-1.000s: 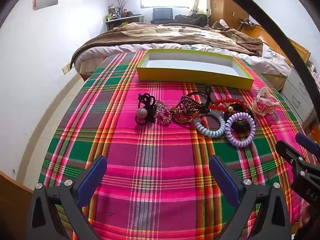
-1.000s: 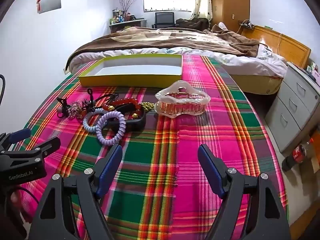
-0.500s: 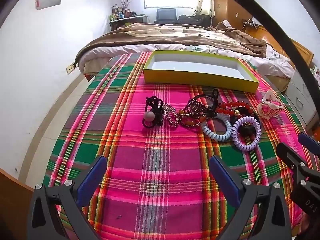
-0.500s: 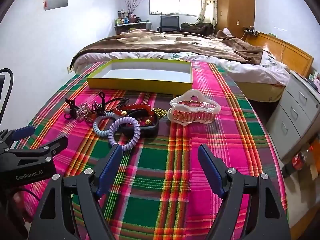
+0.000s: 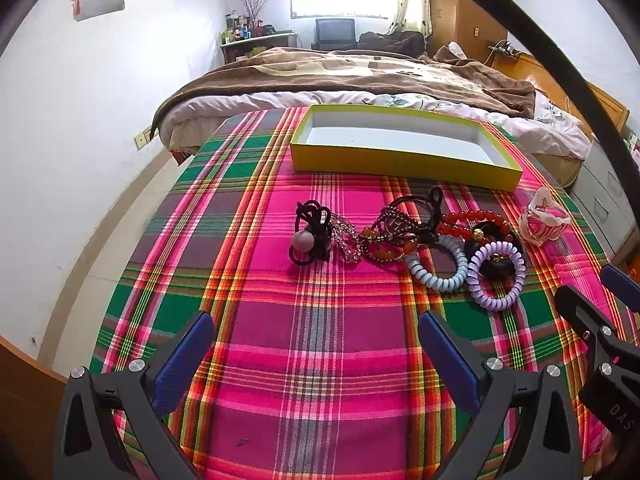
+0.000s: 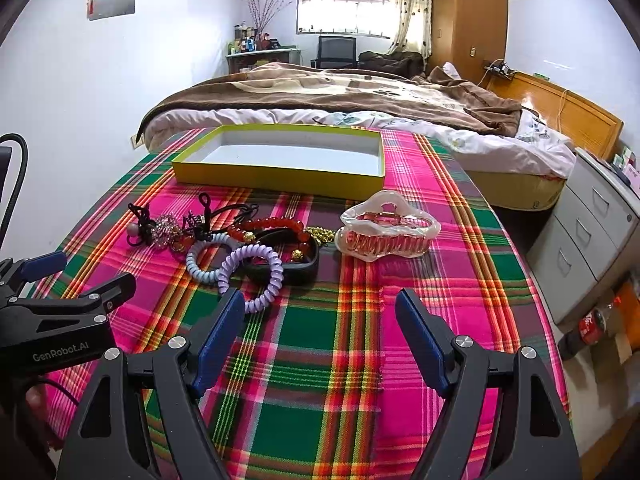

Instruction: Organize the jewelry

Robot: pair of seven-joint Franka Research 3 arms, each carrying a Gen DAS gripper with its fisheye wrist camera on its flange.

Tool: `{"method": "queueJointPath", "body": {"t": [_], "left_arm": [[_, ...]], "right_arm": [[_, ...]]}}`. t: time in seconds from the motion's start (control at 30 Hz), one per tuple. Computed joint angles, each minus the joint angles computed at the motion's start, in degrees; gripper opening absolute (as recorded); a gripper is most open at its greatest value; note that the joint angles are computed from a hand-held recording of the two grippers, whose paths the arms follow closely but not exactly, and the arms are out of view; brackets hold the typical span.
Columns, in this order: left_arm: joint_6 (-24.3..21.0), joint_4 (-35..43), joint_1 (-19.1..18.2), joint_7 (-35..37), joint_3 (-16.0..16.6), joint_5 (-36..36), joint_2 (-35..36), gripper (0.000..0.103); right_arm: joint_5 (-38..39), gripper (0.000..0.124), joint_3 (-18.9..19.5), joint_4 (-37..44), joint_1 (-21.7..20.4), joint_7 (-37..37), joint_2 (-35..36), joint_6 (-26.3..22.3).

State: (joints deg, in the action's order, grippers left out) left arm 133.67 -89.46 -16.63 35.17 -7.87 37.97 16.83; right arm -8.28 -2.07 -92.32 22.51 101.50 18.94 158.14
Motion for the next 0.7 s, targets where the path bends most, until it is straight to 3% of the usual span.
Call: {"method": "queueJointPath", "body": {"t": [0.7], "left_arm": [[0.1,-0.2,0.1,0.1,0.0,-0.1,-0.4,0.103]], "right_arm": [[0.1,0.078,0.0,0.6,0.1,-0.1,0.4,-0.4]]}}
